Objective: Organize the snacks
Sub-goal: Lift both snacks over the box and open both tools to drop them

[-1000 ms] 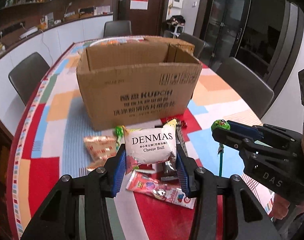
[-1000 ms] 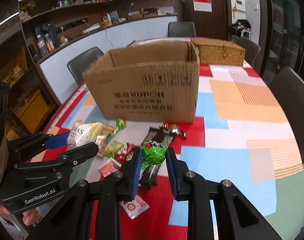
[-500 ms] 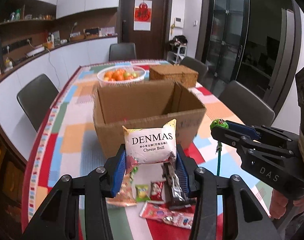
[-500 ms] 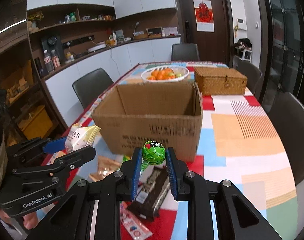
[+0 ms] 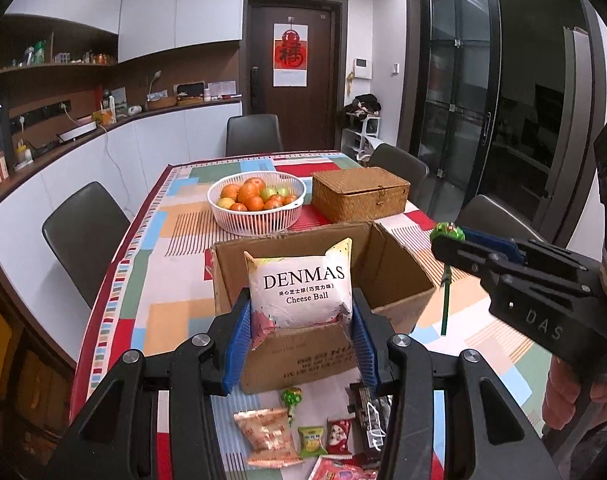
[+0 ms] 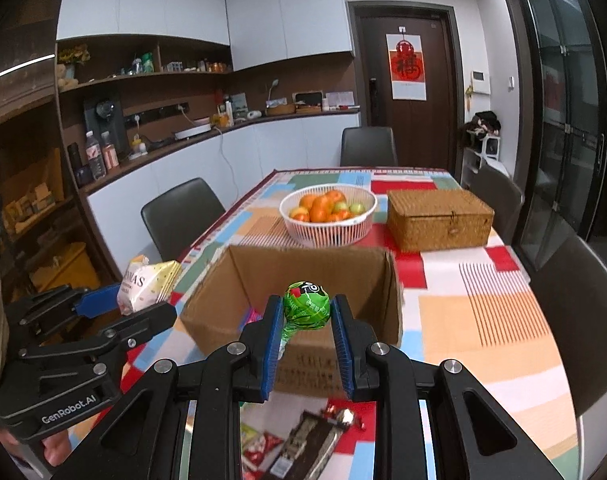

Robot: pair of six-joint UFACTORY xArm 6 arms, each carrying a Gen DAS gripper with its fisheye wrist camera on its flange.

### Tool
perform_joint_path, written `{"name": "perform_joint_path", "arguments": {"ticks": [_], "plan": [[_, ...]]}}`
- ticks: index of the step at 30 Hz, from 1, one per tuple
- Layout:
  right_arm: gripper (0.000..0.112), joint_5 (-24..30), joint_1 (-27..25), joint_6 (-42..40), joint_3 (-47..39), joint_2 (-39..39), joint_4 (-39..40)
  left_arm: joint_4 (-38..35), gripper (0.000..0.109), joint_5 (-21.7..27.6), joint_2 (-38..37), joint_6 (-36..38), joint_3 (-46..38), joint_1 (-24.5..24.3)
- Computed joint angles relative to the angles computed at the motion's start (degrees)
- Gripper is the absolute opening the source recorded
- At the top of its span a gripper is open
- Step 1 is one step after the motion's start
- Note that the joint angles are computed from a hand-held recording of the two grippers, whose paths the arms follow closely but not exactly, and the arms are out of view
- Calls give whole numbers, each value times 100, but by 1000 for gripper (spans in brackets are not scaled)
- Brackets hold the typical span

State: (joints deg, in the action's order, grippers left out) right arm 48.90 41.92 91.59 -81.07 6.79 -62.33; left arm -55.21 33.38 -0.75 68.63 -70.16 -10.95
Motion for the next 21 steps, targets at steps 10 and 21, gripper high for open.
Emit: {"name": "perform_joint_path", "arguments": {"ticks": [10,21], "plan": [[26,-106,-416,-405,-571,386,222,516,45,-84,690,-523,-768,-133],[26,-686,-942,-725,-692,674,860,1467,45,149,1563,-1376,-1696,-295]]}}
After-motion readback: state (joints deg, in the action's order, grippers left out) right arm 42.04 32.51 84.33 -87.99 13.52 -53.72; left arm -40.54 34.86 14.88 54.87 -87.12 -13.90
